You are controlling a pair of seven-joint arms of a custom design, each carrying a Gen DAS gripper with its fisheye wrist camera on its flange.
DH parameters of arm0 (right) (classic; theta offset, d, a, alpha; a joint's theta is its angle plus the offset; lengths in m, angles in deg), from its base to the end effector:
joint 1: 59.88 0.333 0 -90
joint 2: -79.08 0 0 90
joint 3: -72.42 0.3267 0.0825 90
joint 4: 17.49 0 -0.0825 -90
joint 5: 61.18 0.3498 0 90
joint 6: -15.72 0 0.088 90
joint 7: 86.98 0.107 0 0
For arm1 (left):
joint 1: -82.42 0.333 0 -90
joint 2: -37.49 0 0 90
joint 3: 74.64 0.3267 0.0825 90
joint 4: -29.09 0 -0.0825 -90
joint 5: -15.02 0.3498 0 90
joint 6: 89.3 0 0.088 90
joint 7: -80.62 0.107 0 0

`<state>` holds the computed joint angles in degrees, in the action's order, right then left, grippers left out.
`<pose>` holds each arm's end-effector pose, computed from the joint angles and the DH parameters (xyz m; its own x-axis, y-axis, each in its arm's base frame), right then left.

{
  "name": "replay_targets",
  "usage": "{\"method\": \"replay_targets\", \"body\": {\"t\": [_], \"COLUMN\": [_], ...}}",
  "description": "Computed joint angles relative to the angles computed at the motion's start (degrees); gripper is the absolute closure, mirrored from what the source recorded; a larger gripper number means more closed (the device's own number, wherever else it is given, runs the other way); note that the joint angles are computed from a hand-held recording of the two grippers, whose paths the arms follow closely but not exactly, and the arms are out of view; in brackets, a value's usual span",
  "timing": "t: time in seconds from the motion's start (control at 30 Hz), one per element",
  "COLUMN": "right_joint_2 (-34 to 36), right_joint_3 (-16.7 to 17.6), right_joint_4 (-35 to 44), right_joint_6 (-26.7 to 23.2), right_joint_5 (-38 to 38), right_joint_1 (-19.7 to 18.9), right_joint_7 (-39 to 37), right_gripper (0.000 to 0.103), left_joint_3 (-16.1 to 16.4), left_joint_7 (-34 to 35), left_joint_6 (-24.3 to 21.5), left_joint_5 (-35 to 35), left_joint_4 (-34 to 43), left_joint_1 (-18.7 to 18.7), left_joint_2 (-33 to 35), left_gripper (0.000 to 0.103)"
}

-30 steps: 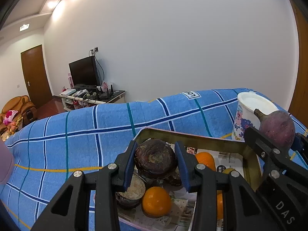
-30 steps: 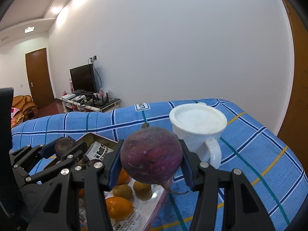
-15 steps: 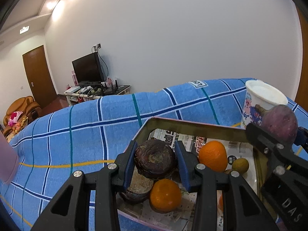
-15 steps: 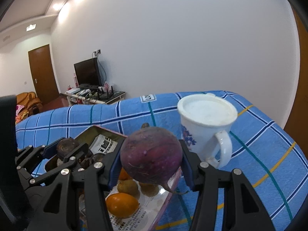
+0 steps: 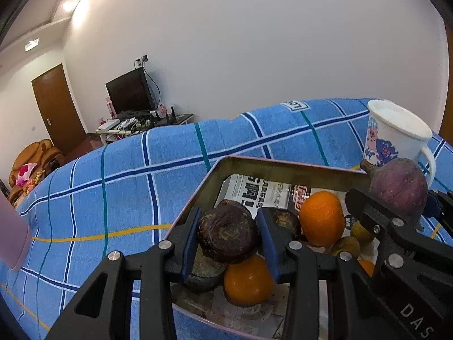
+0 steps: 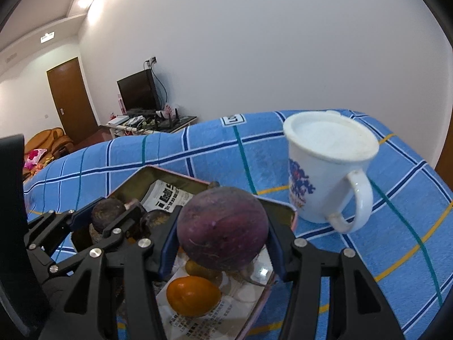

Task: Organize fruits
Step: 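Lower the turnip and brown fruit into the pink tin with both tools, then open both tools to release the turnip and brown fruit into the tin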

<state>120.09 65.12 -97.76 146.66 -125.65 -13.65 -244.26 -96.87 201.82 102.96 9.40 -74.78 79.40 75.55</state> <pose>0.5667 0.4606 0.3395 -0.4355 -0.8907 -0.1302 -0.4582 0.3439 -0.8196 0.6447 -0.2330 0.3367 -0.5748 -0.8070 -0.1352 -0.4291 0.4380 -0.7900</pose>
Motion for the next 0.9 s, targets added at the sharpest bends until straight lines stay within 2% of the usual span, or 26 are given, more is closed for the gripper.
{"method": "replay_targets", "body": {"t": [0.33, 0.47, 0.53, 0.63, 0.67, 0.73, 0.77, 0.9], "right_joint_2": [0.67, 0.49, 0.23, -0.32, -0.46, -0.03, 0.18, 0.56], "right_joint_3": [0.22, -0.04, -0.19, -0.47, -0.56, -0.31, -0.23, -0.1], "right_joint_4": [0.55, 0.11, -0.46, -1.47, -1.66, -0.73, -0.39, 0.01], "right_joint_6": [2.66, 3.69, 4.55, 6.44, 6.56, 5.22, 5.09, 5.82], "right_joint_5": [2.37, 2.8, 2.7, 2.01, 1.75, 2.19, 2.33, 3.13], "right_joint_1": [-1.04, -1.11, -1.22, -1.42, -1.33, -1.18, -1.2, -1.57], "right_joint_7": [-1.66, -1.43, -0.91, 0.3, 0.49, -0.99, -1.44, -2.06], "right_gripper": [0.047, 0.047, 0.047, 0.047, 0.047, 0.047, 0.047, 0.047], "left_joint_3": [6.34, 7.55, 6.32, 1.52, 0.87, 0.73, 1.83, 0.15], "left_joint_7": [0.6, 0.79, 1.04, 1.97, 2.22, 2.59, 2.5, 1.88], "left_joint_6": [0.49, 0.74, 0.81, 1.86, 2.56, 3.46, 3.62, -0.21], "left_joint_5": [-1.71, -2.37, -1.94, 0.53, 1.22, 2.22, 1.86, 2.31], "left_joint_4": [-0.18, -0.22, -0.41, -1.63, -2.17, -2.95, -3.08, -1.81], "left_joint_1": [-5.71, -6.9, -5.79, -1.58, -1.07, -1.08, -2.13, -0.47], "left_joint_2": [-0.9, -1.05, -1.04, -0.87, -0.93, -1.14, -1.36, -1.0], "left_gripper": [0.061, 0.061, 0.06, 0.061, 0.061, 0.061, 0.061, 0.061]}}
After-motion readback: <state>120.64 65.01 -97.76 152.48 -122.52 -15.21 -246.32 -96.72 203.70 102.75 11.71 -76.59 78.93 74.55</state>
